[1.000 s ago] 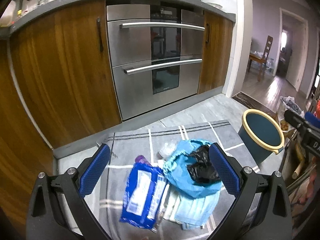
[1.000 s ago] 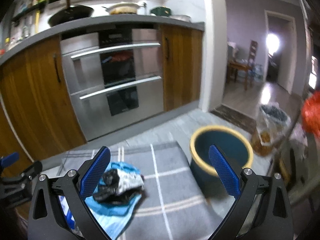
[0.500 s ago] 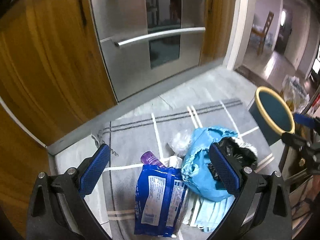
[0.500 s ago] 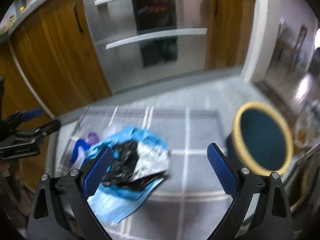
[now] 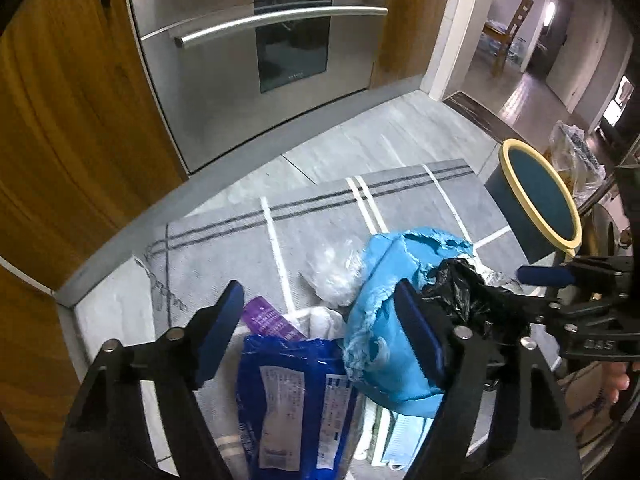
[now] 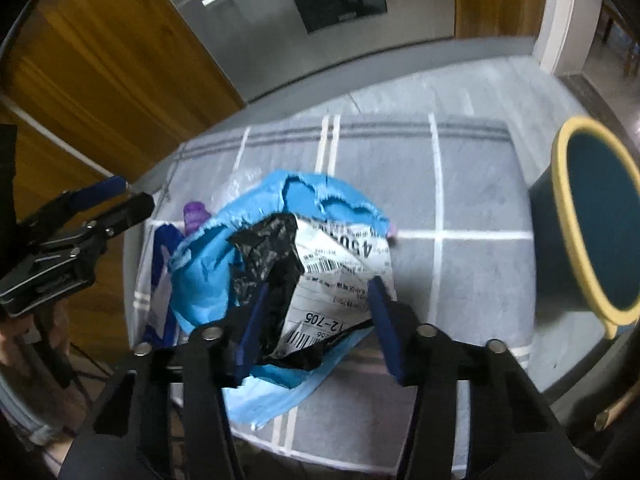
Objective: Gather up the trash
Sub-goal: 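Lower the right tool onto the black bag and white packet and close it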
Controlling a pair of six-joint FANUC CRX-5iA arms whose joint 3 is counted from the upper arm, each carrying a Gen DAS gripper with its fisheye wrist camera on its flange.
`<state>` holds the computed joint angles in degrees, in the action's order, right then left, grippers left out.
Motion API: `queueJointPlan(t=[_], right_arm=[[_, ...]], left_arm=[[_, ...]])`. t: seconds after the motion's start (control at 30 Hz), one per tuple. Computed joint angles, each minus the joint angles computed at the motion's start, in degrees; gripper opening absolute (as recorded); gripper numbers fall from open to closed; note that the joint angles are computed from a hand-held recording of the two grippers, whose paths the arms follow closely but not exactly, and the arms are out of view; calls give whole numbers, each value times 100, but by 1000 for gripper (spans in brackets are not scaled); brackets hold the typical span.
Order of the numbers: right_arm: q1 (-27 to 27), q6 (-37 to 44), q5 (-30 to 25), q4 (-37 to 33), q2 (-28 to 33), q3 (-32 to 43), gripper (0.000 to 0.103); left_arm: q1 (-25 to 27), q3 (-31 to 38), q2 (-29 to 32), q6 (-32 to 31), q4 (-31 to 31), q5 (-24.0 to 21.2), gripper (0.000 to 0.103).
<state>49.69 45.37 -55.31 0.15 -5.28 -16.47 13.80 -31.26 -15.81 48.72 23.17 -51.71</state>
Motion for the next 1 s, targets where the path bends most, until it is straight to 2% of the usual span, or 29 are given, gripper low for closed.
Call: queueJointPlan(t=[0.1, 0.23, 0.33, 0.37, 0.4, 0.47, 0.63, 0.67, 0.73, 0.77, 0.8, 0.83, 0.9, 1.0], right_arm=[[-23, -14, -10, -24, 31, 19, 28], [-4, -73, 27, 38, -12, -27, 9], [36, -223, 130, 168, -202, -154, 8], [50, -269, 169, 229, -258, -191, 2], [77, -360, 234, 341, -345, -258, 1], [87, -472, 324, 444, -468, -339, 1], [140, -665, 368, 661, -608, -459, 1], [150, -691, 388, 719, -639, -487, 1], [151, -719, 446, 710, -677, -522, 5], [116, -617, 449, 566, -675, -489, 24], [83, -516, 429, 433, -641, -450, 47], [86, -468, 391, 385, -595, -429, 56], [124, -444, 345, 391, -504, -400, 59], [24, -79, 197, -50, -279, -203, 60]], left_arm=[[-29, -2, 77, -79, 19, -159, 61], [-83, -32, 191, -170, 108, -306, 55], [-108, 5, 298, -192, 111, -416, 47], [-150, 34, 334, -174, 45, -447, 46], [-168, 44, 365, -177, 31, -488, 43], [-182, 48, 444, -190, 85, -583, 42], [-271, 179, 661, 159, -247, -629, 42], [-255, 166, 666, 163, -230, -639, 37], [-232, 143, 663, 135, -181, -670, 20], [-233, 127, 638, 92, -161, -678, 17], [-241, 119, 628, 63, -157, -676, 11], [-249, 101, 605, 7, -140, -681, 6], [-301, 75, 540, -69, -162, -654, 3], [-331, 8, 447, -173, -117, -595, 0]])
